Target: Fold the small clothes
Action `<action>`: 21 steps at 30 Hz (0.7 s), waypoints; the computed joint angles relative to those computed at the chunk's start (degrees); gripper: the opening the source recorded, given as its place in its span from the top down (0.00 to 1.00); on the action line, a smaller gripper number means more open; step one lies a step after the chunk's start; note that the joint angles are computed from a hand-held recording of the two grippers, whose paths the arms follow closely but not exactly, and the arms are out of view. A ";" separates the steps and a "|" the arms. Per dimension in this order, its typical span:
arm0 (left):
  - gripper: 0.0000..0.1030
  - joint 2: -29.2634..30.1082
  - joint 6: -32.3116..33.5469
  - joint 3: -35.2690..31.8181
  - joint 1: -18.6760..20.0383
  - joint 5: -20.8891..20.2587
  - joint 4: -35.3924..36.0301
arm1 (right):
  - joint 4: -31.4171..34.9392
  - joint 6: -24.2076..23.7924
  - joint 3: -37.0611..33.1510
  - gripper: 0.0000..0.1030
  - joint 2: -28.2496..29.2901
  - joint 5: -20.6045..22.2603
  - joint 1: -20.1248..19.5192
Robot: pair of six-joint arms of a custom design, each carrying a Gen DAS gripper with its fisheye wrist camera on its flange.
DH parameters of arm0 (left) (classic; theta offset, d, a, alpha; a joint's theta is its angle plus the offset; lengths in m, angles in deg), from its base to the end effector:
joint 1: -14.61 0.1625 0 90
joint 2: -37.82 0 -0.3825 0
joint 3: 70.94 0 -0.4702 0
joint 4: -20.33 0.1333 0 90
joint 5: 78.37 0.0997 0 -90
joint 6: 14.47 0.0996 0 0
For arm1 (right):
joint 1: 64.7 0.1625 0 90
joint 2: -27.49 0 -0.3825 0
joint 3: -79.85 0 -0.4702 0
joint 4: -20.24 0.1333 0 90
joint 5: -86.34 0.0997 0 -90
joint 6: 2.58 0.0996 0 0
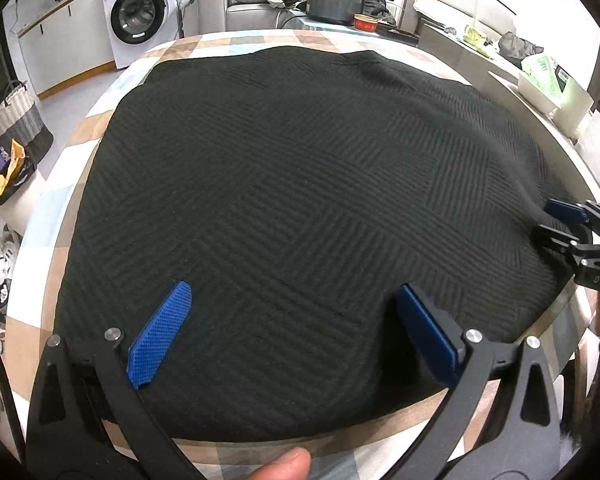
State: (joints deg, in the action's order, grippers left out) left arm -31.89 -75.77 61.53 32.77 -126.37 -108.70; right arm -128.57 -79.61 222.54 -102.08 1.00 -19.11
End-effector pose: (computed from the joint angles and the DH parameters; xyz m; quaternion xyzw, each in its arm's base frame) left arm -0.3266 -0.3176 -0.0047 0.1573 0.9030 -0.2455 0.3156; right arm -0.1474 -0.3525 0.3526 0.2737 -0.8793 0.2224 0.3200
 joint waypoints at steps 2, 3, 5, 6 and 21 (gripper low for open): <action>0.01 -0.21 -0.08 0.23 0.05 0.00 -0.25 | -1.37 -1.51 0.58 0.34 -1.21 0.61 -1.81; 0.01 -0.48 -0.41 0.38 -0.15 -0.18 -0.13 | -1.21 -2.18 0.73 0.33 -1.96 1.43 -2.76; 0.01 -1.85 -1.29 1.18 -0.29 -0.60 -0.54 | -1.75 -3.05 1.29 0.32 -3.03 2.37 -4.03; 0.01 -2.78 -2.07 1.90 -0.68 -0.78 -0.68 | -1.81 -2.95 1.54 0.31 -3.52 2.75 -4.36; 0.01 -24.99 -30.72 9.75 -4.93 2.36 21.14 | 7.17 2.76 3.24 0.26 -7.81 8.91 -4.00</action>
